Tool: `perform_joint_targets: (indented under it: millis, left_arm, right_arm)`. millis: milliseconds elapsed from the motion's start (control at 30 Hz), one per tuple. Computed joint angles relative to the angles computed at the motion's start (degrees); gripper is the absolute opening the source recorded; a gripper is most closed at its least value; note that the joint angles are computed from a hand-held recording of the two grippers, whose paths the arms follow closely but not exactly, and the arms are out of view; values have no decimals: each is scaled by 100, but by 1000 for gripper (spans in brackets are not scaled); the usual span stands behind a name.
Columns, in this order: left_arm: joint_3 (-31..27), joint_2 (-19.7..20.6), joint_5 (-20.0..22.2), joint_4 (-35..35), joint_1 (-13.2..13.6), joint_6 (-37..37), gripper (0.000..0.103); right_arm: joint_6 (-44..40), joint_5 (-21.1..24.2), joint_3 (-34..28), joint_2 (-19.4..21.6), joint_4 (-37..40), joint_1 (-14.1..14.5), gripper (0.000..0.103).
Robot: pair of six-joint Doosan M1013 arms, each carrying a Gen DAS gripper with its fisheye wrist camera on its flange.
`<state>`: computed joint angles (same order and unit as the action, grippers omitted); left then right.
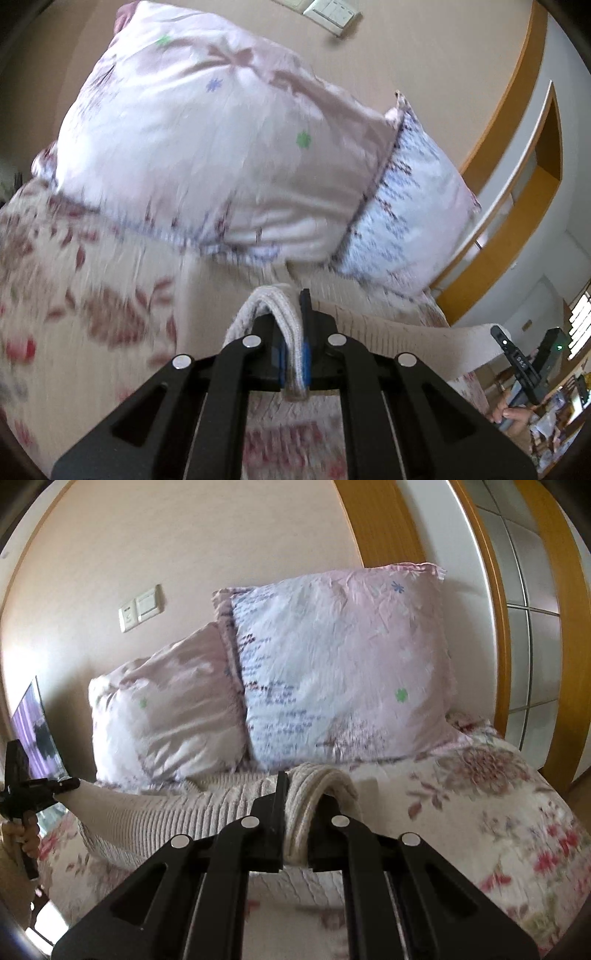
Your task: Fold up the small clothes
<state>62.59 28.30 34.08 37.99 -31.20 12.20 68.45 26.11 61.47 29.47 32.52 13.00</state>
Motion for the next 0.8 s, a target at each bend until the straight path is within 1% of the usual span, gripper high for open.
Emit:
perform_joint_targets:
  millis: [67,133,167,233,267,300,367,433,500,533,600,633,667,700,733,767,800]
  left_arm:
    - [-260,187,52,-107,96,70,6]
    - [-509,393,149,-327,193,162,6]
    - [-664,539,233,-574,265,262,6]
    - [-931,801,449,-1175,392,509,6]
    - [-1003,884,533,-1417,430,585,6]
    - [-1077,982,609,-1762,487,691,6]
    - [-1086,1062,607,-2086,546,704,6]
    - [-1028,1069,458,-2266,591,707,6]
    - [-1008,1064,338,-2391,622,728,6]
    - [-1053,1091,309,-2494,648,750,6]
    - [-1209,1185,333,-2694,693,797,7]
    - [-1280,1229,350,-2792,714,775,7]
    - [-1349,1276,356,-2873,735,705,8]
    - [-1419,1321,377,-2943,749,661,14]
    - [-1475,1353,377,-3014,759,670,23]
    - [-1487,1365,315,-3069,769,645,28]
    - [-1481,1363,243,-3038,767,570,40]
  right_arm:
    - [268,120,-321,211,-38,-11,8]
    - [719,411,-770,519,-104,-40,8]
    - [973,560,-970,664,-211,-47,8]
    - [1734,1158,-1549,1083,-638,-64,8]
    - [1989,1409,-1740,1227,-763,-70,8]
    - [2354,1831,-2047,1454,-902,-82,8]
    - [2834,2434,-2482,1782,-984,-115,8]
    - [3010,2589,-2614,1902,-946,-140,8]
    - [3123,2610,-2723,1973,-881,-159,8]
    - [3204,2616,-2798,2010,-877,-163,8]
    - [3461,2685,-3061,2143,-792,-185,12]
    - [3637,2805,-3285,2264,-658,-209,23]
    - [3794,2947,-3532,2399,-490,-234,44]
    - [3903,3031,-3758,2515,-390,-251,54]
    - [3938,2954,-3798,2539,-351,-249,62]
    - [3914,2772,-3718,2486,-425,-228,63]
    - [3857,2737,-3727,2471,-462,-219,63]
